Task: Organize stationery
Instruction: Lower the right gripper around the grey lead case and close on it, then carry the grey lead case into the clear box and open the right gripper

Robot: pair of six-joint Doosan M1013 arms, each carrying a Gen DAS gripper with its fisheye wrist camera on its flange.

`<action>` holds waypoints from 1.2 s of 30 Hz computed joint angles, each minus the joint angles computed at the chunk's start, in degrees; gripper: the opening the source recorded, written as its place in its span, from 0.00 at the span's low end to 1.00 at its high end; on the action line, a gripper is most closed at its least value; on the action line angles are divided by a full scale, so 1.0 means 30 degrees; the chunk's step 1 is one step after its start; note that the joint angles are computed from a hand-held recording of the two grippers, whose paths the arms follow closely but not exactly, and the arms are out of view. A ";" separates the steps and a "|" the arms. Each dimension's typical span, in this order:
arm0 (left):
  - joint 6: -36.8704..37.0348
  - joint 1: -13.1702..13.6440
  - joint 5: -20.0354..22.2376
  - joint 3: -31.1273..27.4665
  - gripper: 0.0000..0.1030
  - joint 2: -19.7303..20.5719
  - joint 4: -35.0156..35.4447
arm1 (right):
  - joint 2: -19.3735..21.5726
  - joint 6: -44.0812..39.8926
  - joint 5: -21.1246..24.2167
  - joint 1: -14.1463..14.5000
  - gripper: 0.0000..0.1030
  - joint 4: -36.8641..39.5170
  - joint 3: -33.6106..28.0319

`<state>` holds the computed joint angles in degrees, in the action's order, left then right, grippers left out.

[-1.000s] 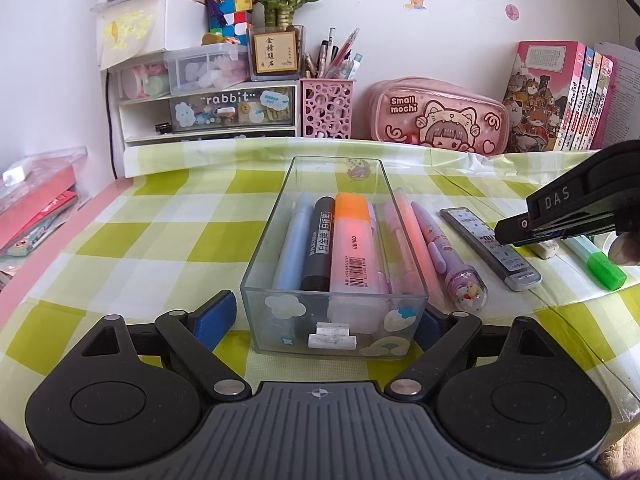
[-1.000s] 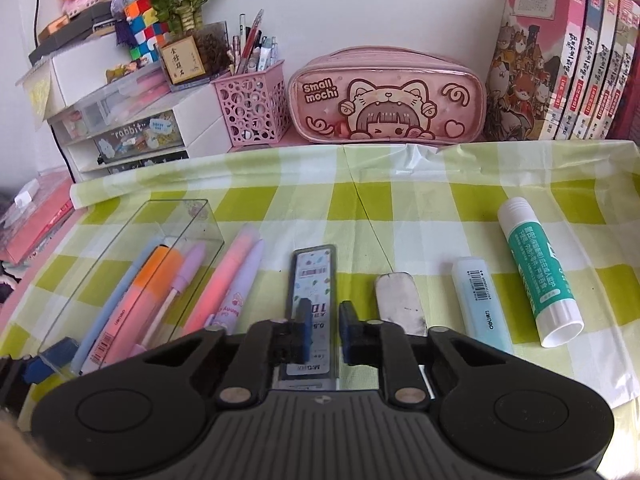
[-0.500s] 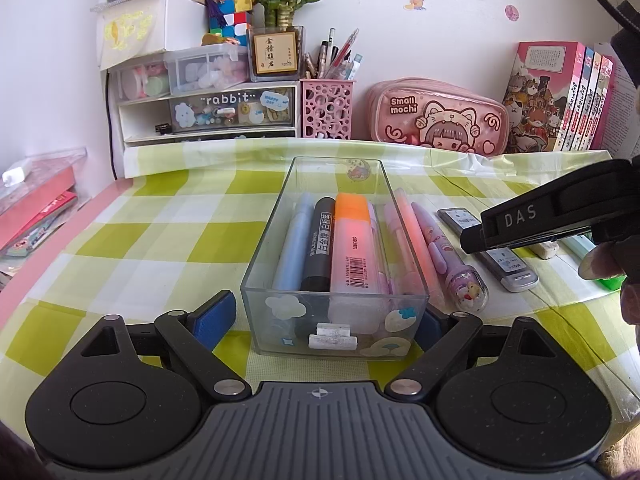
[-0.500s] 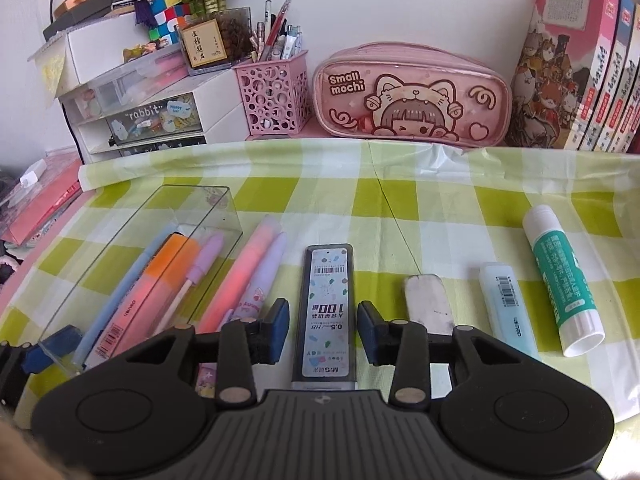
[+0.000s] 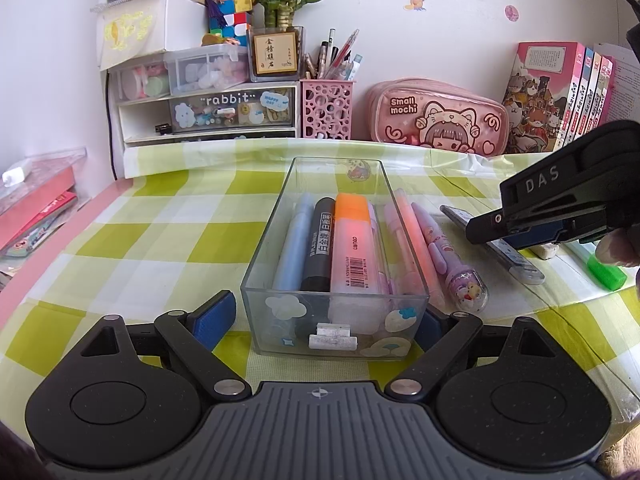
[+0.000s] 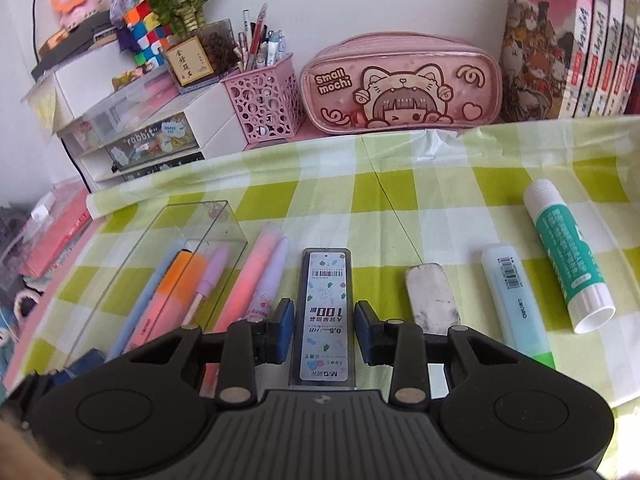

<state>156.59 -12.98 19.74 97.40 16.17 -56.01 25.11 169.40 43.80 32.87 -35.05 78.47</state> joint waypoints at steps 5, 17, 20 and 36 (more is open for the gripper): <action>0.0038 0.0003 -0.0004 0.0004 0.85 0.0004 -0.0034 | -0.0721 0.1684 -0.2650 -0.0453 0.30 0.1067 0.1000; 0.0058 0.0004 -0.0006 0.0010 0.85 -0.0001 -0.0054 | -0.0776 0.0420 -0.5462 -0.0595 0.30 0.2893 0.0675; 0.0078 0.0006 -0.0005 0.0012 0.85 0.0001 -0.0072 | -0.0516 -0.0617 -0.5707 -0.0633 0.30 0.3969 0.0242; 0.0084 0.0001 -0.0020 0.0021 0.85 -0.0001 -0.0082 | 0.0684 -0.2959 -0.5427 -0.0987 0.30 0.8422 -0.1511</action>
